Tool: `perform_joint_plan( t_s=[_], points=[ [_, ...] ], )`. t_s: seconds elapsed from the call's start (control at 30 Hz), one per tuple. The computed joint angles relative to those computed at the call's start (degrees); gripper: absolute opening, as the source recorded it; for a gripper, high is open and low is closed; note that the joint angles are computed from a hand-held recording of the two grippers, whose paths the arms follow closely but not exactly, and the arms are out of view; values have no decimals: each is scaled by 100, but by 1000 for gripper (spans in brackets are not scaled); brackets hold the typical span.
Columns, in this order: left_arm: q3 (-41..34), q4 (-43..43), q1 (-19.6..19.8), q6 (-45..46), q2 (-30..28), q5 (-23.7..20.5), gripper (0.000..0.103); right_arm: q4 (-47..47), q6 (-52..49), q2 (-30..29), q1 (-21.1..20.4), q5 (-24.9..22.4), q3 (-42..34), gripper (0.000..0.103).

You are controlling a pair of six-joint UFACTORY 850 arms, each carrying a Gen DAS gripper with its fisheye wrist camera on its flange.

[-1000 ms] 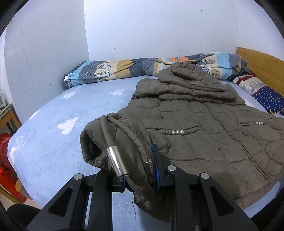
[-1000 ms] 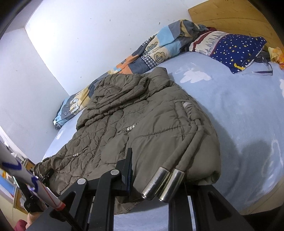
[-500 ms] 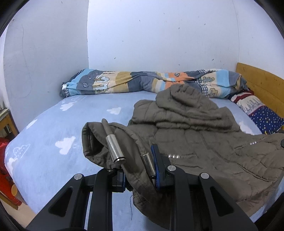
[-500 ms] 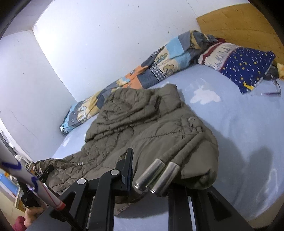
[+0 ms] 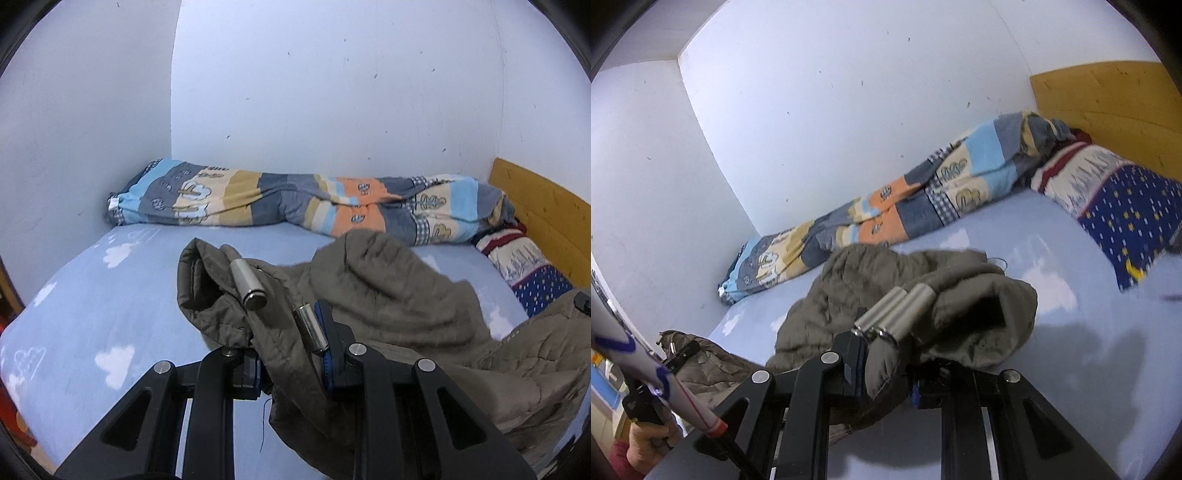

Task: Fold large clothes
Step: 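Lift the hem with both grippers and fold it over toward the hood, then lay the folded jacket down and press it flat with both grippers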

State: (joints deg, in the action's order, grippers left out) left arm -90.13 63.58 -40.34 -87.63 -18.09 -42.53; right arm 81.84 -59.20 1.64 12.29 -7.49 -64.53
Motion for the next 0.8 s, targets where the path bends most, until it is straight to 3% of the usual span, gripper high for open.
perform_joint_plan(
  t_s=[0.27,0.4,0.57,0.63,0.8],
  points=[
    [-1695,-947,501,1211,-1064,85,28,-1338,1312,-1053,-131,-159,-1383,19],
    [-2792,-1449,732,1869,-1819,-42,40,-2290,2288,-1676,-190,-271,-2139,19],
    [-4399,-2238,1067,3045,-2800,-316,60,-4037,4289,-2637,-276,-553,-3314,19],
    [-4777,-2209,1167,3130,-3007,-453,67,-4772,5170,-3136,-328,-806,-3962,19],
    [-4973,-1695,1265,3101,-3108,-675,67,-6401,6861,-4276,-353,-1446,-5515,19]
  ],
)
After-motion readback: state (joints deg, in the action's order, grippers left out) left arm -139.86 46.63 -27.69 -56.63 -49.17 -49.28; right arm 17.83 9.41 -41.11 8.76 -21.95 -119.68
